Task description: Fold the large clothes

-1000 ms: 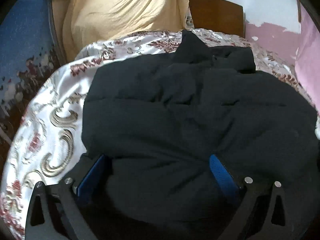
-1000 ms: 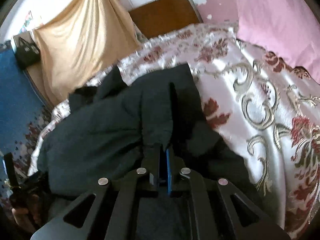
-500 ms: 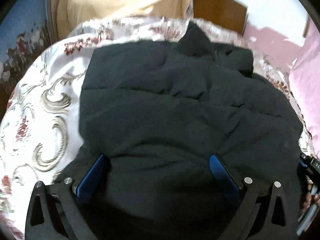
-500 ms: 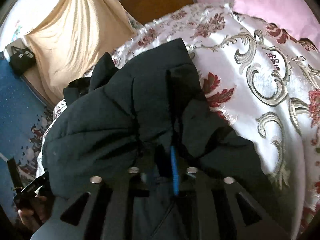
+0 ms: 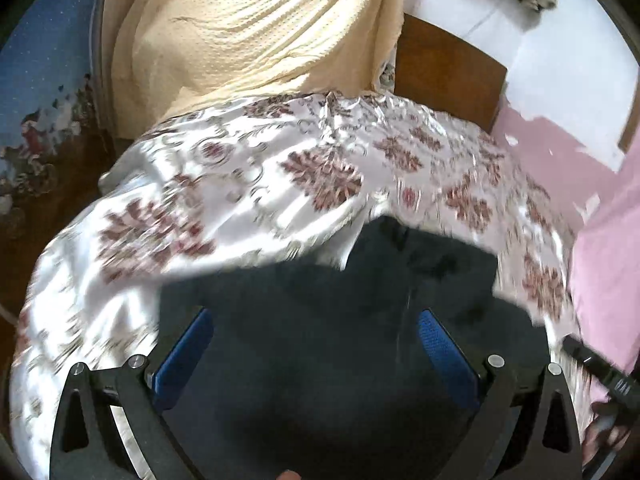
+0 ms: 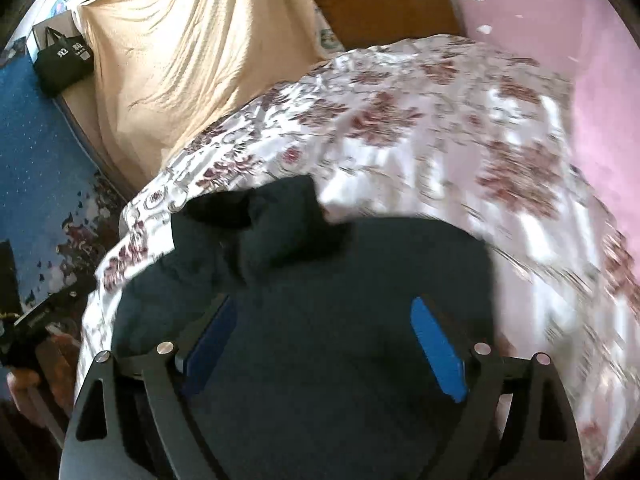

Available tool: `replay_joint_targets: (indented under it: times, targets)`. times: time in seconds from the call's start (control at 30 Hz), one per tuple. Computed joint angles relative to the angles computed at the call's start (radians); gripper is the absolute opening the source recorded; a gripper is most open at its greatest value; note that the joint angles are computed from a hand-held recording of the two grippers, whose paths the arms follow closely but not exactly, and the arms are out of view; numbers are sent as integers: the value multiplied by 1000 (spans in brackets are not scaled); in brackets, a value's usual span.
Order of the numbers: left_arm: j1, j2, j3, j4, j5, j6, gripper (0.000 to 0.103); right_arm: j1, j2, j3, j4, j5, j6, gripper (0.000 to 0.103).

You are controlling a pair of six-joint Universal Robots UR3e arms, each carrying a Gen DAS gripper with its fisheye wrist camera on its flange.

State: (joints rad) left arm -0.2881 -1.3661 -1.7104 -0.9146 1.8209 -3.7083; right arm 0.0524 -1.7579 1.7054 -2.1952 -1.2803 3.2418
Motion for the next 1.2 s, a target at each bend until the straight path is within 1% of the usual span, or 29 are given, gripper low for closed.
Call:
replay_joint_targets:
  times: [0.1, 0.13, 0.17, 0.23, 0.27, 0.3, 0.33, 0.37, 0.4, 0.43, 0.47, 0.5, 0.6, 0.7, 0.77, 0.8, 0.83, 0.87, 0.93, 1.0, 1.1, 1.13, 1.2]
  targets:
    - [28, -159, 56, 117, 3, 9, 103, 129, 268, -207, -75, -113, 77, 86]
    - [36, -185, 66, 130, 0, 16, 103, 160, 358, -286, -91, -164, 91, 86]
    - [41, -233, 86, 150, -2, 24, 103, 184, 406, -323, -111, -199, 107, 86]
    - [32, -300, 114, 183, 24, 46, 100, 200, 485, -376, -147, -226, 135, 85]
    - [27, -325, 111, 227, 42, 64, 84, 200, 524, -406, -154, -220, 153, 84]
    - [23, -347, 112, 259, 54, 74, 71, 200, 557, -438, -152, -211, 169, 77]
    - [29, -357, 107, 278, 35, 79, 47, 201, 580, -452, -160, -207, 184, 58]
    - [43, -358, 96, 300, -3, 86, 26, 200, 597, -449, -179, -205, 204, 48]
    - [58, -357, 76, 333, -52, 97, 16, 190, 600, -423, -212, -174, 219, 32]
    - [59, -359, 74, 342, -65, 109, 7, 182, 595, -395, -236, -144, 223, 24]
    - [44, -352, 71, 343, -45, 129, 6, 178, 601, -394, -246, -135, 221, 22]
    - [34, -331, 56, 348, -33, 146, 5, 179, 586, -368, -269, -130, 204, 17]
    - [20, -229, -3, 331, -13, 154, 4, 162, 489, -259, -324, -96, 156, 13]
    - [10, -69, -95, 291, -14, 165, 4, 119, 318, -117, -331, -44, 88, 12]
    - [-17, 40, -146, 257, -10, 166, 3, 84, 167, -9, -310, 1, 30, 11]
    - [-56, 115, -181, 239, 10, 161, 3, 72, 105, 33, -300, 15, 6, 11]
    - [-77, 152, -201, 234, 20, 157, 3, 60, 44, 67, -281, 27, -25, 10]
    - [-136, 190, -208, 197, 65, 146, 3, 64, -49, 121, -257, 18, -67, 10]
    - [-221, 237, -236, 173, 134, 106, 3, 67, -161, 182, -225, 3, -125, 9]
    - [-282, 277, -272, 128, 172, 36, 2, 98, -279, 260, -207, -49, -171, 8]
    - [-272, 319, -349, 127, 137, -10, 1, 125, -362, 348, -199, -102, -204, 7]
    - [-263, 319, -370, 124, 136, -34, 1, 132, -355, 362, -202, -117, -203, 7]
    - [-203, 335, -418, 125, 86, -39, 1, 146, -337, 395, -218, -151, -196, 7]
